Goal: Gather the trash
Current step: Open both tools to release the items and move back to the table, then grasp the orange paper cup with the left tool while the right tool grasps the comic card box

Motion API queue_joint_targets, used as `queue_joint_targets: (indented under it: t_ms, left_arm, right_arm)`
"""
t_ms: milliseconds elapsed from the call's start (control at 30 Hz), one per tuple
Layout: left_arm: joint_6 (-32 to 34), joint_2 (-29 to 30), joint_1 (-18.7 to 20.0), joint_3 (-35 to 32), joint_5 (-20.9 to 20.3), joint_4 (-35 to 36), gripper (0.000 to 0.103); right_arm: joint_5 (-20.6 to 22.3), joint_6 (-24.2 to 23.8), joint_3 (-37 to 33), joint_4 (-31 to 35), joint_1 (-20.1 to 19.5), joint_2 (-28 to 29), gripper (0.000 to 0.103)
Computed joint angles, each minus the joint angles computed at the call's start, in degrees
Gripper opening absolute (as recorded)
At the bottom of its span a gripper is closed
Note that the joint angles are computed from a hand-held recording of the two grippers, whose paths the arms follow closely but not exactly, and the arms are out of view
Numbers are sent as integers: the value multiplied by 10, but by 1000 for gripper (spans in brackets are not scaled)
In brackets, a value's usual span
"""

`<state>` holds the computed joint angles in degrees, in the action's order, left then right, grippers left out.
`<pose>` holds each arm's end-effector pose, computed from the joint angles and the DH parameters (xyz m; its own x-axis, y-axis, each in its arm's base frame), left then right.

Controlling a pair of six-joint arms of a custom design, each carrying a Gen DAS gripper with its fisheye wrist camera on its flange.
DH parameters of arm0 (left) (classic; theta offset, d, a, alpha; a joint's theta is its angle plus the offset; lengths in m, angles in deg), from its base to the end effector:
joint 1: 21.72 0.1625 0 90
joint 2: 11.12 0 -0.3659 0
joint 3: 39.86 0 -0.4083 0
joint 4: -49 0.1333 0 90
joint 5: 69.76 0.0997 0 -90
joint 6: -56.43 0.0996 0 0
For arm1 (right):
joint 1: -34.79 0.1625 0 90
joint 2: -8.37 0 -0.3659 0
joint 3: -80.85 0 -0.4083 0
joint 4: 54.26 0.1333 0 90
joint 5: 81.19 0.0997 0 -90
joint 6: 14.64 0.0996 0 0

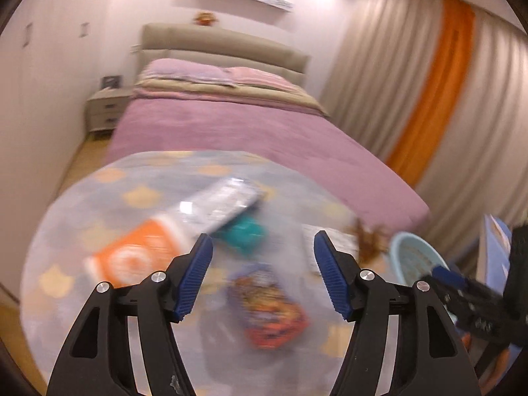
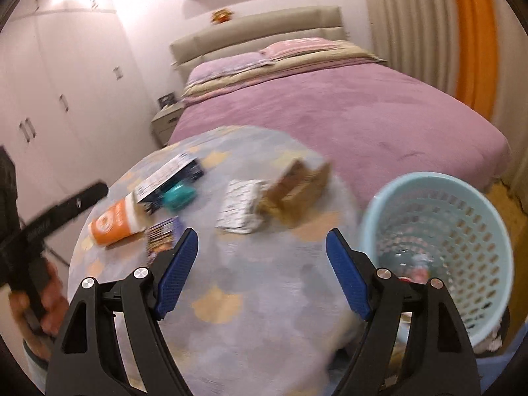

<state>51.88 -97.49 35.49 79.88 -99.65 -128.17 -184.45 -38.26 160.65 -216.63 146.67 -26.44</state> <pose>-0.0661 -0.5083 0.3542 -0.8207 -0.3566 -0.4464 0.2556 0.4697 -0.8450 0.3717 -0.6291 0.0425 -0.7310 -0.5728 0.3709 -0.6808 0.6489 -0.3398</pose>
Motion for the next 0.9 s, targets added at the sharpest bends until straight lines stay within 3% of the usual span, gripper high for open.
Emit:
queue_joint_targets:
  t_ms: [67, 233, 300, 400, 533, 767, 900]
  left_arm:
    - [-1, -23, 15, 2, 12, 8, 63]
    - [-2, -37, 56, -16, 37, 36, 77]
    - [-12, -49, 74, -16, 26, 58, 78]
    - [-30, -62, 106, -25, -24, 107, 78]
    - [-23, -61, 122, -34, -54, 136, 78]
    - [-9, -66, 133, -25, -79, 157, 78]
    - [-16, -88, 120, -7, -81, 216, 78]
  right_arm:
    - [6, -6, -11, 4, 10, 19, 76]
    - [17, -6, -34, 20, 30, 61, 76]
    - [15, -12, -46, 29, 38, 80, 76]
    - [4, -25, -61, 39, 48, 102, 76]
    - [-17, -39, -83, 54, 59, 131, 76]
    - [-32, -30, -111, 85, 58, 159, 77]
    - [-38, -31, -119, 93, 57, 167, 77]
